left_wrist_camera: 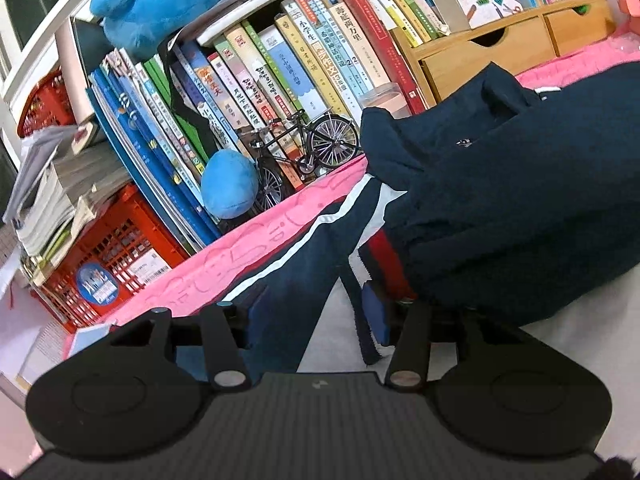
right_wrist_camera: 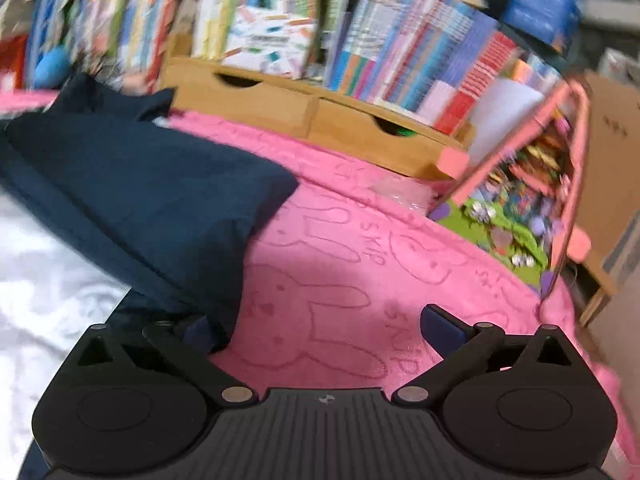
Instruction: Fold clothes
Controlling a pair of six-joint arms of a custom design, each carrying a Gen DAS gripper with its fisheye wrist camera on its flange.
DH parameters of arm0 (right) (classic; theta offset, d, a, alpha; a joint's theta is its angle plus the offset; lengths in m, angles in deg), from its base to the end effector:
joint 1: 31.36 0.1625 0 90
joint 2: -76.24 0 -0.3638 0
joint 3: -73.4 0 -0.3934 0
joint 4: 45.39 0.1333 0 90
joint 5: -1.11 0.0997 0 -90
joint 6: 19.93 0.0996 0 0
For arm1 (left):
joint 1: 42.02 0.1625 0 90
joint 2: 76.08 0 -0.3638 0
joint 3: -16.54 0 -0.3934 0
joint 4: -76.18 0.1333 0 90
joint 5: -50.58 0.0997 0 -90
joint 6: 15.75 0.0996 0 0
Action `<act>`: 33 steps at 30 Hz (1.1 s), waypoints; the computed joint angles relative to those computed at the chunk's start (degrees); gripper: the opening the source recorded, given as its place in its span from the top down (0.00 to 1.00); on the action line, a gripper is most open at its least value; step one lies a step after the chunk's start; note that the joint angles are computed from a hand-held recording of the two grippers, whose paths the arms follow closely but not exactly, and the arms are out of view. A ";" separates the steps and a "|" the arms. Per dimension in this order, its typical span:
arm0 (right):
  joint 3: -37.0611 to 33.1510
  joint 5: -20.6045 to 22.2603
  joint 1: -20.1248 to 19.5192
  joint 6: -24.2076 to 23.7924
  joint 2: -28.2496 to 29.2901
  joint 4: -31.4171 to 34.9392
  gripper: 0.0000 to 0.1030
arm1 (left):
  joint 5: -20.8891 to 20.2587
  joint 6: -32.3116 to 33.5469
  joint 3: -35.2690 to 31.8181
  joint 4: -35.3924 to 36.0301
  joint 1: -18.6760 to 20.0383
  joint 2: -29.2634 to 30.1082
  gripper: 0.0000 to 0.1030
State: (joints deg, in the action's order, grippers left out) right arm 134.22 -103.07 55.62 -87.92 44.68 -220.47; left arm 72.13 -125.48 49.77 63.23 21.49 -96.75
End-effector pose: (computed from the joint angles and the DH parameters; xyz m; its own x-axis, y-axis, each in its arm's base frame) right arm 0.0672 -0.7937 0.1889 -0.3863 -0.4251 0.8186 -0.8766 0.4452 -0.1824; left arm -0.1375 -0.7824 0.1059 -0.2539 -0.2314 -0.9391 0.6989 0.6273 -0.3435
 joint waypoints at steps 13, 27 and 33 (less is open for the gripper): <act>-10.54 12.32 4.24 22.64 5.39 22.70 0.31 | -0.09 -0.57 0.78 -0.92 0.18 -0.45 0.42; -14.51 -6.91 4.59 22.57 11.68 4.42 0.19 | 2.87 -23.94 4.41 15.77 -0.26 -6.57 0.30; 0.43 3.13 5.05 13.99 4.66 -1.72 0.12 | 5.25 -25.08 37.33 -8.45 0.78 -32.88 0.11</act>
State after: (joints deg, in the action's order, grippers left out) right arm 134.65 -99.94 60.68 -73.92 49.34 -222.19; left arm 77.38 -150.56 87.10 54.77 22.27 -129.62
